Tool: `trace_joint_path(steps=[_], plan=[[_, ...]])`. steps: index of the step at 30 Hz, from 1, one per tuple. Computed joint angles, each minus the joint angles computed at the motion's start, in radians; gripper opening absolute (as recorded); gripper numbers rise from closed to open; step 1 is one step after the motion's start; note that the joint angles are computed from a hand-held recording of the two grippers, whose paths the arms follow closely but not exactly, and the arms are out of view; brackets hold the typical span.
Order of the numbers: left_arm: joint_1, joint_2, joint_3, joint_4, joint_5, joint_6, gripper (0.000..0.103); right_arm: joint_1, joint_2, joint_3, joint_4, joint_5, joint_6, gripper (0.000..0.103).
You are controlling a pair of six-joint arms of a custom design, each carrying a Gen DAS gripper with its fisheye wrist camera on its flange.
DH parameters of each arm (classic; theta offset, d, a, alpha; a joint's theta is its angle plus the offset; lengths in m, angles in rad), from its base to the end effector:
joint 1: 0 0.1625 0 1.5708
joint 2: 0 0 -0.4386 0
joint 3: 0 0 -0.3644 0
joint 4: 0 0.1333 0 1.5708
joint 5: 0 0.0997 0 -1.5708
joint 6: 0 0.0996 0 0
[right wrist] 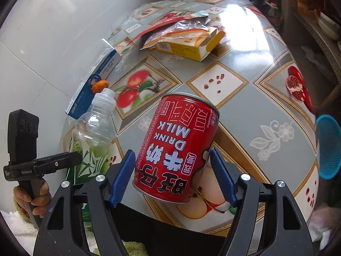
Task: Collect trash
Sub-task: 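Lift and carry the bottle and can with both tools over the wastebasket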
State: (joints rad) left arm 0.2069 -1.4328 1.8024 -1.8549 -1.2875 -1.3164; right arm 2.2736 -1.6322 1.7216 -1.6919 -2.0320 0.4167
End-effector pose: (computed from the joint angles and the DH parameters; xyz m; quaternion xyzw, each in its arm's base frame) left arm -0.4477 -0.2586 0.3615 0.0295 0.9887 -0.1276 0.0734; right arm 0.3513 -0.2771 0.4818 0.1352 -0.9640 0.1344 0.1855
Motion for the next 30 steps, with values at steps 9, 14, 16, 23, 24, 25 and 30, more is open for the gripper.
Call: trace_joint_path(steps=[9, 14, 16, 23, 24, 25, 30], plan=[[0.063, 0.058, -0.051, -0.014, -0.045, 0.067, 0.074, 0.0, -0.024, 0.016, -0.025, 0.002, -0.02, 0.068], [0.108, 0.074, -0.055, -0.038, -0.097, 0.061, 0.075, -0.017, -0.043, 0.023, -0.034, 0.029, -0.032, 0.068], [0.117, 0.079, -0.057, -0.043, -0.101, 0.068, 0.075, -0.02, -0.046, 0.027, -0.041, 0.036, -0.033, 0.068], [0.12, 0.102, -0.085, -0.008, -0.089, 0.095, 0.074, -0.027, -0.052, 0.033, -0.052, 0.046, -0.045, 0.069], [0.118, 0.106, -0.091, 0.003, -0.085, 0.101, 0.071, -0.027, -0.052, 0.033, -0.053, 0.047, -0.045, 0.069], [0.116, 0.106, -0.093, 0.009, -0.086, 0.104, 0.07, -0.027, -0.053, 0.035, -0.054, 0.047, -0.046, 0.069], [0.111, 0.109, -0.098, 0.017, -0.078, 0.111, 0.07, -0.029, -0.054, 0.036, -0.057, 0.049, -0.048, 0.069]])
